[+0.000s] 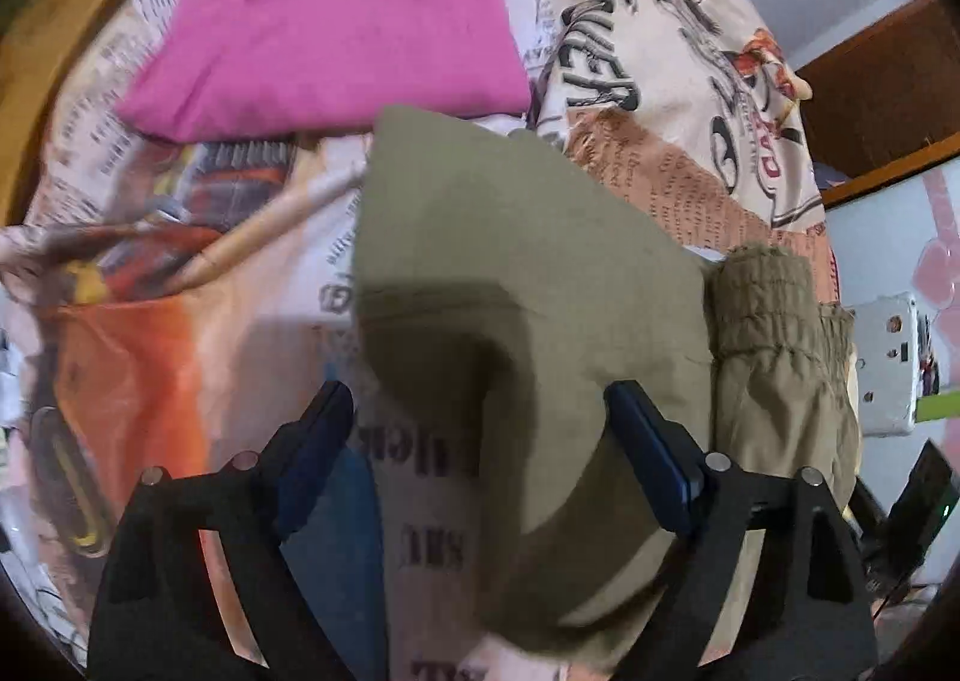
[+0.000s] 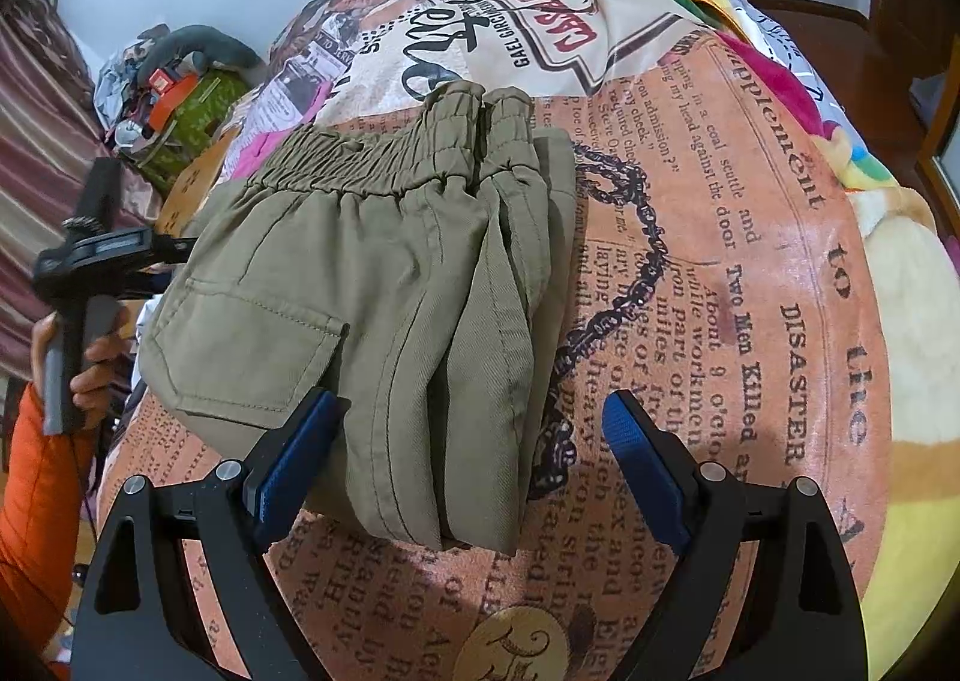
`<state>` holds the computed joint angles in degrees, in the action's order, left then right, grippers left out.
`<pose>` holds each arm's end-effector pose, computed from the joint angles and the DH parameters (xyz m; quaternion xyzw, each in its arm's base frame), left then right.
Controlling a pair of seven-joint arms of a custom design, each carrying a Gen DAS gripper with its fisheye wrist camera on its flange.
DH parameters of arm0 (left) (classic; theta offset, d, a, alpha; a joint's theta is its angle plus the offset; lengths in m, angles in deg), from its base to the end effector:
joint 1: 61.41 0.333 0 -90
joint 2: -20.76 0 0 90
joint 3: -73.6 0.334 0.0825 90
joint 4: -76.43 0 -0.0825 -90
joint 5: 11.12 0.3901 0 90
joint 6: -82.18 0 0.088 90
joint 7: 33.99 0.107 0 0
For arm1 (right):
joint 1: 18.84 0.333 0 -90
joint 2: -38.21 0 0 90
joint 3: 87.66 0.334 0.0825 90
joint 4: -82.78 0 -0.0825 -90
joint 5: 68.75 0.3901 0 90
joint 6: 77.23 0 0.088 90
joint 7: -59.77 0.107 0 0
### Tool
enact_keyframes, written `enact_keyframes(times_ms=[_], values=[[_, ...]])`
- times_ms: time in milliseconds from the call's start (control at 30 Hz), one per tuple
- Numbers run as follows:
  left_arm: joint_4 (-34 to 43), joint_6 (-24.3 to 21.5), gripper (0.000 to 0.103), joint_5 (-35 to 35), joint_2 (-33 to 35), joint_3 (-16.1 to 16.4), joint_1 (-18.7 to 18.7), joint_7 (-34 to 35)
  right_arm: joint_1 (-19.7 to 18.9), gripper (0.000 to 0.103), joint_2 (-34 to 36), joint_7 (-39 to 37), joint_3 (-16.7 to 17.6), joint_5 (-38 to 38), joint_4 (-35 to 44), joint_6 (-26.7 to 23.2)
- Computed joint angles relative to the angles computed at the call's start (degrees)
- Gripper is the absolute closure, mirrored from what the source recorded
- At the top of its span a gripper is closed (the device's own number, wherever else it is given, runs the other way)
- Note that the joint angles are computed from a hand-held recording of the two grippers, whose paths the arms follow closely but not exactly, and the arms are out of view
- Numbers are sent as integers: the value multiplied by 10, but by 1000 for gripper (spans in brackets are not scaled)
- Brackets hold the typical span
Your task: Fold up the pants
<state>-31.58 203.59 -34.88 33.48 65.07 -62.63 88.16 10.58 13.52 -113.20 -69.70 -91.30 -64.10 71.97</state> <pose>0.6113 -0.1188 0.4116 0.4960 -0.8467 0.1630 0.1024 0.2872 0.3320 0.4659 -0.4602 0.8398 -0.0824 0.2761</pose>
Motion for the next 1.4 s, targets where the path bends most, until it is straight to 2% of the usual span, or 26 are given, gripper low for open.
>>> enact_keyframes(times_ms=[33, 133, 167, 200, 333, 400, 467, 733, 800, 867, 933, 1033, 1067, 1100, 1200, 1400], values=[[0, 3, 18, -10, 1, -1, 2, 6, 0, 15, 0, -1, -1, 0, 0, 1], [9, 8, 43, -44, 1, -5, 9, 23, 0, 14, -1, -1, -2, 0, -5, 11], [14, 10, 66, -53, 3, -5, 10, 29, 0, 14, -2, 0, -2, 0, -7, 15], [28, 0, 73, -59, 11, -5, 13, 31, -1, 14, -2, 1, -2, 0, -8, 19], [60, -1, 76, -58, 23, -6, 10, 25, -2, 11, 2, -4, -3, -1, -7, 25], [56, 27, 76, -43, 17, -7, 2, 24, -3, 11, 3, -5, -3, -2, -7, 29], [60, 34, 76, -39, 19, -8, 0, 19, -5, 10, 5, -5, -2, -3, -8, 34], [80, 65, 75, -36, 37, -1, 7, -24, 1, 10, 10, -25, -5, -1, -6, 30], [79, 71, 75, -21, 36, 1, 7, -33, 5, 10, 16, -40, -8, 3, 1, 18], [81, 56, 75, 5, 38, 3, 6, -33, 9, 10, 22, -55, -11, 8, 9, 7], [61, 70, 72, 44, 26, 5, -1, -19, 9, 10, 21, -57, -11, 10, 7, 8], [27, 106, 49, 84, 4, 8, -8, -13, 8, 10, 20, -58, -10, 10, 8, 5], [19, 115, 38, 82, -4, 9, -6, -9, 8, 10, 20, -57, -10, 10, 7, 5], [13, 121, 32, 72, -10, 8, -2, -2, 8, 10, 18, -57, -9, 11, 8, 3], [10, 115, 27, 27, -27, 8, 15, 18, 13, 12, 10, -64, -11, 17, 9, -6], [-30, 104, 14, -24, -71, 13, 30, 80, -18, 10, -19, -27, 14, -33, 22, -24]])
